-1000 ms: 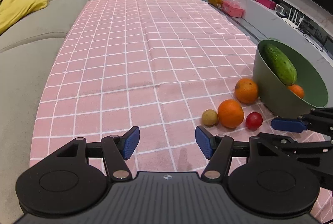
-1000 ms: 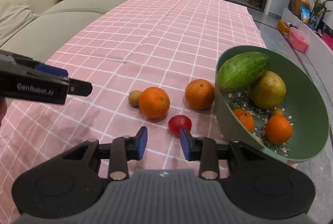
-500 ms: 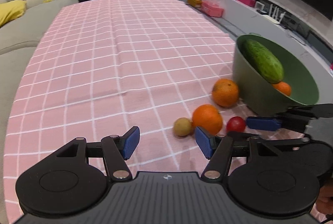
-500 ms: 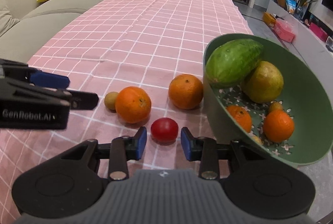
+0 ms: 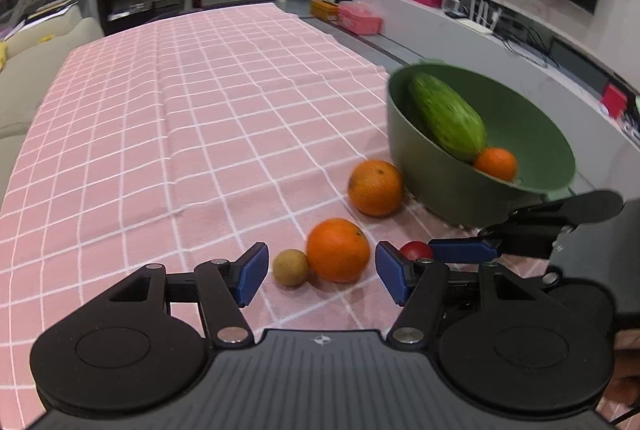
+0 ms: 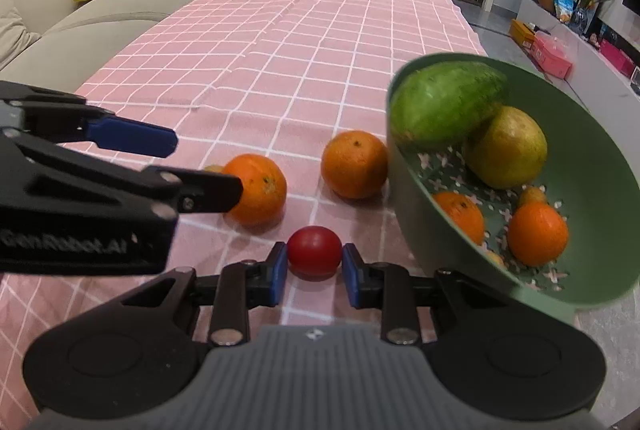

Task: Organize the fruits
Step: 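Grasp an orange with the left tool while the right tool grasps the red fruit, then carry the orange and red fruit with both tools over the colander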

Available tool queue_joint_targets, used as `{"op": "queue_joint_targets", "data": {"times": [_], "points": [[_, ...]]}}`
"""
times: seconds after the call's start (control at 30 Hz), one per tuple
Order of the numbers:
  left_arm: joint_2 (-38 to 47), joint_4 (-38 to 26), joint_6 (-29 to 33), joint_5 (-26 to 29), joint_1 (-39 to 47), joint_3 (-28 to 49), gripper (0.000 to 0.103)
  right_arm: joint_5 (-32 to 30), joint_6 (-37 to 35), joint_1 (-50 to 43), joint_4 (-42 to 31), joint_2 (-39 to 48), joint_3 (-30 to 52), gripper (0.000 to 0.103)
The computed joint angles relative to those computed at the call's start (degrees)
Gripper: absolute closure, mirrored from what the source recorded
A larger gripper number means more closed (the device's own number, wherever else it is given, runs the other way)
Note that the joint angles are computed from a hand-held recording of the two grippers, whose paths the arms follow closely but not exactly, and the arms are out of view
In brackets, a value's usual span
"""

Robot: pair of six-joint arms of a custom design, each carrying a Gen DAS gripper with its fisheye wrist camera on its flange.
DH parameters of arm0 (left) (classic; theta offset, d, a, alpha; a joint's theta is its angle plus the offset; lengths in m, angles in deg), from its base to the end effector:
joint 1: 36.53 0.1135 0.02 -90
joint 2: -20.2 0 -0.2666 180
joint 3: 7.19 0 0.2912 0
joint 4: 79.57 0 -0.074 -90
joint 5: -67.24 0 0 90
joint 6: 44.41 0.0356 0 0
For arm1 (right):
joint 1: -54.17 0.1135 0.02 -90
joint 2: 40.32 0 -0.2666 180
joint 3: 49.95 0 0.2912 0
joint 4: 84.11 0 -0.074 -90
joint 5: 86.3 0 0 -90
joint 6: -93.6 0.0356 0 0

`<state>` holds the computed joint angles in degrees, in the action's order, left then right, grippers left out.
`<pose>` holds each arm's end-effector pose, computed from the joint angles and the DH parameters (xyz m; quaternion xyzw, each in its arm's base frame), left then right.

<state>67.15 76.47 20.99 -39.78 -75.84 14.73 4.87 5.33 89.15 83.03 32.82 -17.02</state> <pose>0.1403 -0.1014 0.1036 0.0672 0.9253 -0.0657 0.3673 0.1896 0.1318 0.0930 -0.2683 0.9097 0.0905 0.3036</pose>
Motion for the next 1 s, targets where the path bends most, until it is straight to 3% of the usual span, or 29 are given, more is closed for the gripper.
{"op": "queue_joint_targets", "data": {"times": [0.17, 0.4, 0.53, 0.7, 0.83, 1.0], "points": [[9.5, 5.8, 3.6, -2.6, -2.4, 2.2, 0.031, -3.5, -1.3, -3.8, -5.7, -4.8, -1.1, 0.078], [21.3, 11.3, 9.3, -0.8, -0.9, 6.2, 0.031, -5.3, -2.6, -6.5, -7.6, -6.0, -1.3, 0.078], [23.7, 12.8, 10.8, 0.2, 0.9, 7.1, 0.054, -5.5, -2.4, -6.8, -7.6, -5.5, -1.1, 0.078], [22.9, 11.5, 11.6, 0.2, 0.6, 7.6, 0.056, -5.4, -1.9, -6.7, -7.1, -4.8, -0.9, 0.077], [15.8, 9.3, 10.0, 1.6, 1.6, 5.2, 0.056, -5.3, -1.7, -6.6, -7.3, -4.7, -0.8, 0.078], [6.5, 1.9, 7.7, 1.3, 2.7, 4.1, 0.056, -6.3, -1.9, -6.9, -8.8, -5.9, -0.5, 0.078]]}}
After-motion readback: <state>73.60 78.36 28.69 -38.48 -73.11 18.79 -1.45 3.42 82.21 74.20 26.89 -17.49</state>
